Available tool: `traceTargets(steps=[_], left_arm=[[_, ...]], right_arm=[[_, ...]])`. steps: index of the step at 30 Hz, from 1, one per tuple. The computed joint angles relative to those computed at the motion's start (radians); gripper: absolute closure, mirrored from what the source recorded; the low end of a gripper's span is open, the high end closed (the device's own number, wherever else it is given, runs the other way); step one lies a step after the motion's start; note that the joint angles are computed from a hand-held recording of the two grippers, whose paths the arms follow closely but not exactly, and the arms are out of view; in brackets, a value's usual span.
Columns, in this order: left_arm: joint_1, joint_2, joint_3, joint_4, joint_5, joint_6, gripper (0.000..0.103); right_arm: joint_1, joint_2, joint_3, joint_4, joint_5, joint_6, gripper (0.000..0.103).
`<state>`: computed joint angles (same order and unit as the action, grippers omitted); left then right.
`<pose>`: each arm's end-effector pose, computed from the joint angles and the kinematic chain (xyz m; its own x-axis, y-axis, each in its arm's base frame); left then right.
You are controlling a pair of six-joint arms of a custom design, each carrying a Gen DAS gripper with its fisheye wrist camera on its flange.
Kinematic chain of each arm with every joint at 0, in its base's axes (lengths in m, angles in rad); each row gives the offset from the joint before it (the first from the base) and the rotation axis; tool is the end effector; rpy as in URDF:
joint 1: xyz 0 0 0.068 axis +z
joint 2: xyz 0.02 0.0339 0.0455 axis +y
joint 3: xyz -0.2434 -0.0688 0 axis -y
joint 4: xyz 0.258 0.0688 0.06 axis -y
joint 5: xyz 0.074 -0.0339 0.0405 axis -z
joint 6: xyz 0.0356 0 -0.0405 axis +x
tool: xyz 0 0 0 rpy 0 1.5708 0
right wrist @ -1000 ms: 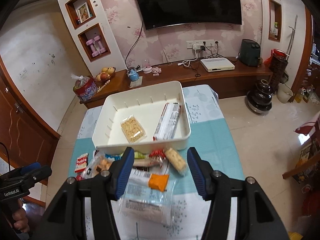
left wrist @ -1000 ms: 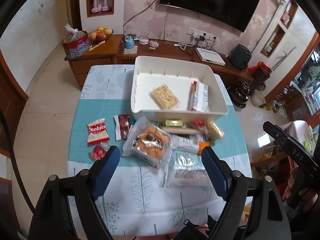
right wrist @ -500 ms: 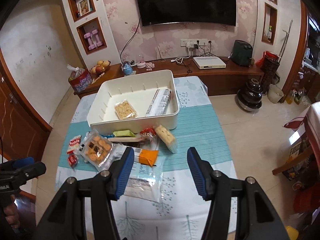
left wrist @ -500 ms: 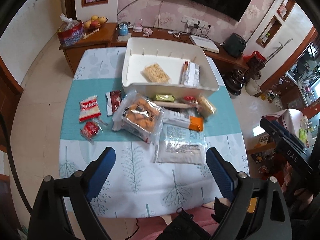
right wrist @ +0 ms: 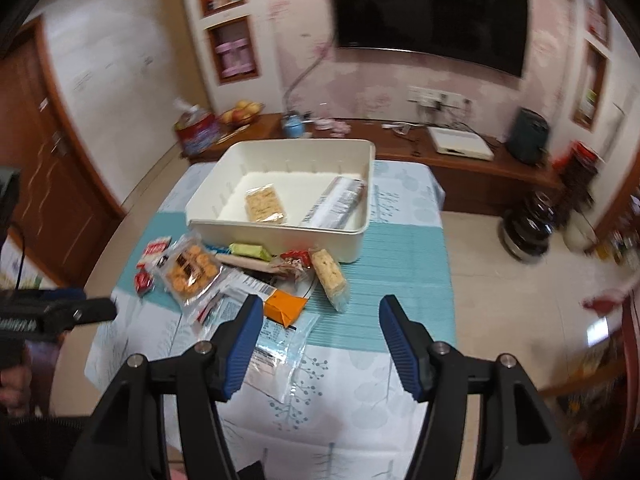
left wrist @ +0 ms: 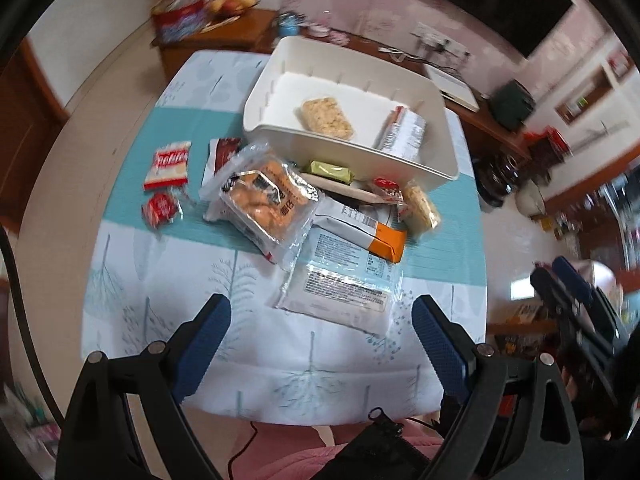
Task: Organize snacks
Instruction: 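Move left tool to the light blue printed bag while right tool reaches the clear rice-cake bag, then close left gripper on the light blue bag while right gripper closes on the rice-cake bag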
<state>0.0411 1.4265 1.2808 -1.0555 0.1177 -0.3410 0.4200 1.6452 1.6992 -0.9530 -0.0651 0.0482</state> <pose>0.2884 0.0077 0.2743 -0.8786 -0.3685 -0.3038 -0.3101 0.9239 -0.2240 0.3284 0.1492 0.3443 -0.7352 -0.2757 -0.6192 -0.4089 0.9090 0.0808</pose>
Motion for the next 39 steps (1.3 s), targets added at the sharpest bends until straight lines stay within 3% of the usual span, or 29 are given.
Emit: traceTargets(steps=[10,19,28,39], left_arm=[[-0.143,0.088,-0.032,0.087,-0.086,-0.35,0.012],[-0.171,0.197,-0.088,0.207,-0.069,-0.649,0.012],[-0.161,0.358,-0.096,0.32,-0.045,-0.808,0.012],[-0.139,0.501,-0.12,0.496,-0.046,-0.912,0.012]], right_arm=[[-0.09,0.106,0.066,-0.03,-0.196,-0.366,0.042],[-0.146,0.211,0.092,-0.014,-0.274,-0.561,0.042],[-0.159,0.324,0.088,0.065,-0.341,-0.644,0.042],[-0.146,0.464,0.104,0.17,-0.377,-0.689,0.042]])
